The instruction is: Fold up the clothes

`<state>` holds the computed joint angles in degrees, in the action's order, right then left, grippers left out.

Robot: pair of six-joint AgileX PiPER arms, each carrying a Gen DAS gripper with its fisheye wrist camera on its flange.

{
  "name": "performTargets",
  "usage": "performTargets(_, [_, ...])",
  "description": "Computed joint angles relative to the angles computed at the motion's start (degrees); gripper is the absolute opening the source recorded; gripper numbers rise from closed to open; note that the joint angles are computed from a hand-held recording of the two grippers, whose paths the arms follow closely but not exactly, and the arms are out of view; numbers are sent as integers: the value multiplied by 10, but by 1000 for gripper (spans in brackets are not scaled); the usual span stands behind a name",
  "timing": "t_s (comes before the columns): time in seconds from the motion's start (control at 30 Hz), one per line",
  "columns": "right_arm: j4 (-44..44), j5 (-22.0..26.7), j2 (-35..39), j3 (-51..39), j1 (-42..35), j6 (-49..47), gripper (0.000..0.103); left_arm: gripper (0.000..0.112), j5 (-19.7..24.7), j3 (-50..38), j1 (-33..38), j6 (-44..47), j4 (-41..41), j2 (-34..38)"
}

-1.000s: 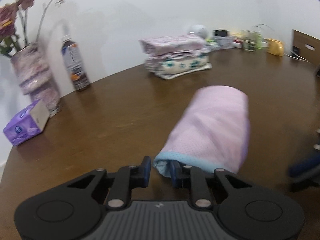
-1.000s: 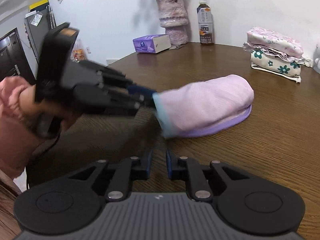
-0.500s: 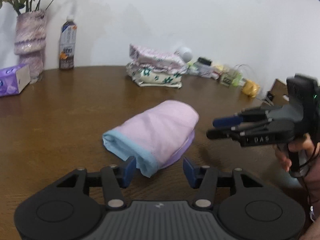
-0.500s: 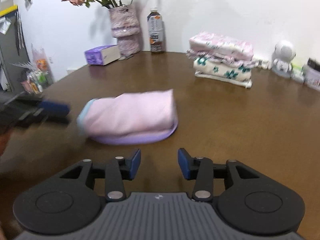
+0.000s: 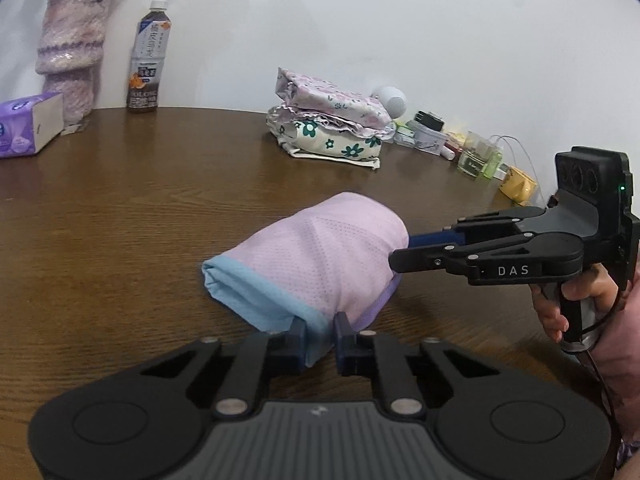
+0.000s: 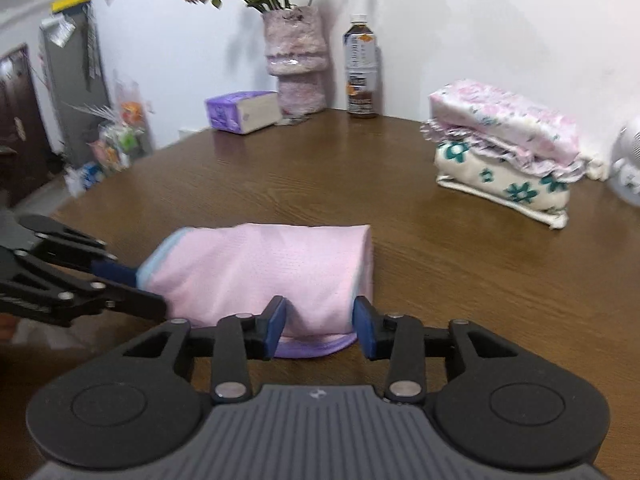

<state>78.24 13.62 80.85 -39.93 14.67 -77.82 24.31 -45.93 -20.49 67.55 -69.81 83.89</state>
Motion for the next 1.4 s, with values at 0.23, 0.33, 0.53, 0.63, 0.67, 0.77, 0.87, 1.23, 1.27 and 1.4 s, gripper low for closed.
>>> performTargets(0.23, [9,52,-21,19,-14,-3,8,10,67,-25,70,55,15,24])
performTargets(0.33, [3,60,-47,38,-6,20,6,10,106,-43,97,68,33,38])
performTargets(0.53, [-99,32,-90,65,17,166,12,45,184,-74,140,86,24,55])
performTargets(0.63, [-52,48,-96,71,-18,155,33,45,213,-89,151,88,-4,67])
performTargets(0.67, [-27,56,-96,72,-32,142,33,45,209,-94,148,78,-7,73])
performTargets(0.77, [45,93,-77,57,-57,94,33,42,197,-108,143,43,-14,92])
performTargets(0.87, [56,87,-43,35,-48,107,31,22,210,-109,156,42,-34,108])
performTargets(1.23, [103,128,-8,41,-80,72,3,3,227,-109,179,60,-54,129])
performTargets(1.27, [102,129,-7,41,-81,73,3,3,226,-107,180,60,-56,128])
performTargets(1.4, [100,125,-8,42,-83,81,3,26,213,-91,182,51,-62,106])
